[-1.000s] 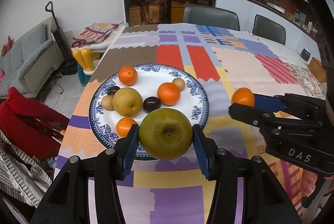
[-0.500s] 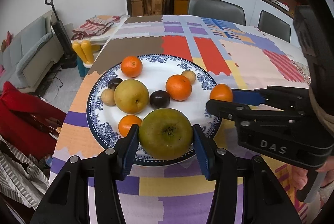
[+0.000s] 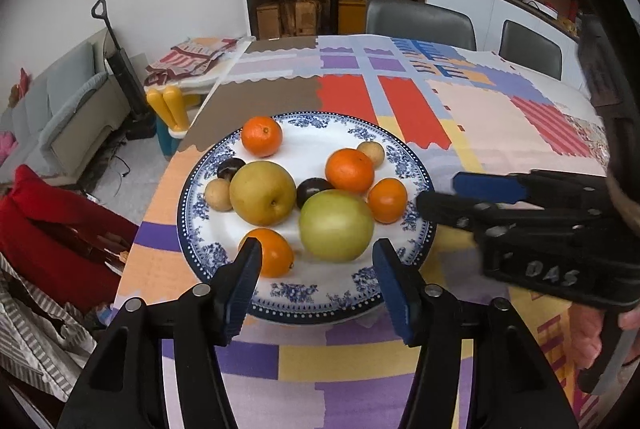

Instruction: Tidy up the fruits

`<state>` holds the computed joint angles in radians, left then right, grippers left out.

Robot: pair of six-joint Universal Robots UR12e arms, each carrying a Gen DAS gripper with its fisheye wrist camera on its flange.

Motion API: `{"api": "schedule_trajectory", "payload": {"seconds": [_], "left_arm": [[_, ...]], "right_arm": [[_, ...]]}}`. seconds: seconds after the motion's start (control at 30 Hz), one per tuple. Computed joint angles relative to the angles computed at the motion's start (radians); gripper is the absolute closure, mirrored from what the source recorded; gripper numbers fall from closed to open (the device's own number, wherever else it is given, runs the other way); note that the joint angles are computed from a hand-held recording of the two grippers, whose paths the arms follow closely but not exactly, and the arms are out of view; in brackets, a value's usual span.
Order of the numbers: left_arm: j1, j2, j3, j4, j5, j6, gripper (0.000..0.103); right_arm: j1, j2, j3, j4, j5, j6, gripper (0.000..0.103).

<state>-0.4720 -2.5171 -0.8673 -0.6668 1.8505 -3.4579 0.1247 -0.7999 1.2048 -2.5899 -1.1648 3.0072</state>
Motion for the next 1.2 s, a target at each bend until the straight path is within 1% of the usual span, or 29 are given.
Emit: {"api": "schedule_trajectory", "payload": {"seconds": [0.07,0.2,0.27,0.37,0.4,0.43,0.47,0.57,0.63,0.73,0.8,0.93,1.2], "left_arm": [[-0.002,0.010,-0.017,0.015,0.000,-0.012,0.047],[-0.014,0.025,-0.039,0.045,0.022,-0.005,0.046],[-0.024,0.032,-0.048,0.068,0.036,0.013,0.044],[-0.037,0.046,-0.069,0.113,0.049,0.030,0.040],[-0.042,0.052,-0.078,0.131,0.055,0.032,0.036],[-0.047,0.057,-0.086,0.147,0.059,0.032,0.033],[-0.051,0.061,-0.092,0.161,0.061,0.031,0.032],[-0.063,0.073,-0.107,0.187,0.070,0.032,0.028],[-0.073,0.080,-0.116,0.201,0.086,0.035,0.020],[-0.087,0.086,-0.126,0.227,0.111,0.053,0.014],[-0.094,0.089,-0.132,0.239,0.121,0.062,0.012],[-0.107,0.100,-0.150,0.265,0.141,0.077,0.006],[-0.133,0.131,-0.211,0.338,0.161,0.096,0.000]], "right_arm": [[-0.004,-0.014,0.022,-0.027,-0.003,0.014,0.058],[-0.011,-0.058,0.092,-0.106,-0.043,0.042,0.057],[-0.013,-0.084,0.132,-0.149,-0.070,0.052,0.051],[-0.016,-0.116,0.182,-0.204,-0.114,0.069,0.046],[-0.018,-0.129,0.202,-0.227,-0.124,0.075,0.045],[-0.019,-0.141,0.221,-0.249,-0.140,0.082,0.041],[-0.020,-0.155,0.240,-0.269,-0.163,0.088,0.036],[-0.024,-0.192,0.295,-0.331,-0.211,0.102,0.031],[-0.027,-0.214,0.325,-0.355,-0.240,0.116,0.027],[-0.031,-0.243,0.368,-0.395,-0.272,0.138,0.023],[-0.033,-0.260,0.391,-0.408,-0.290,0.148,0.021],[-0.035,-0.293,0.437,-0.429,-0.318,0.164,0.017],[-0.040,-0.352,0.530,-0.486,-0.347,0.179,0.016]]}}
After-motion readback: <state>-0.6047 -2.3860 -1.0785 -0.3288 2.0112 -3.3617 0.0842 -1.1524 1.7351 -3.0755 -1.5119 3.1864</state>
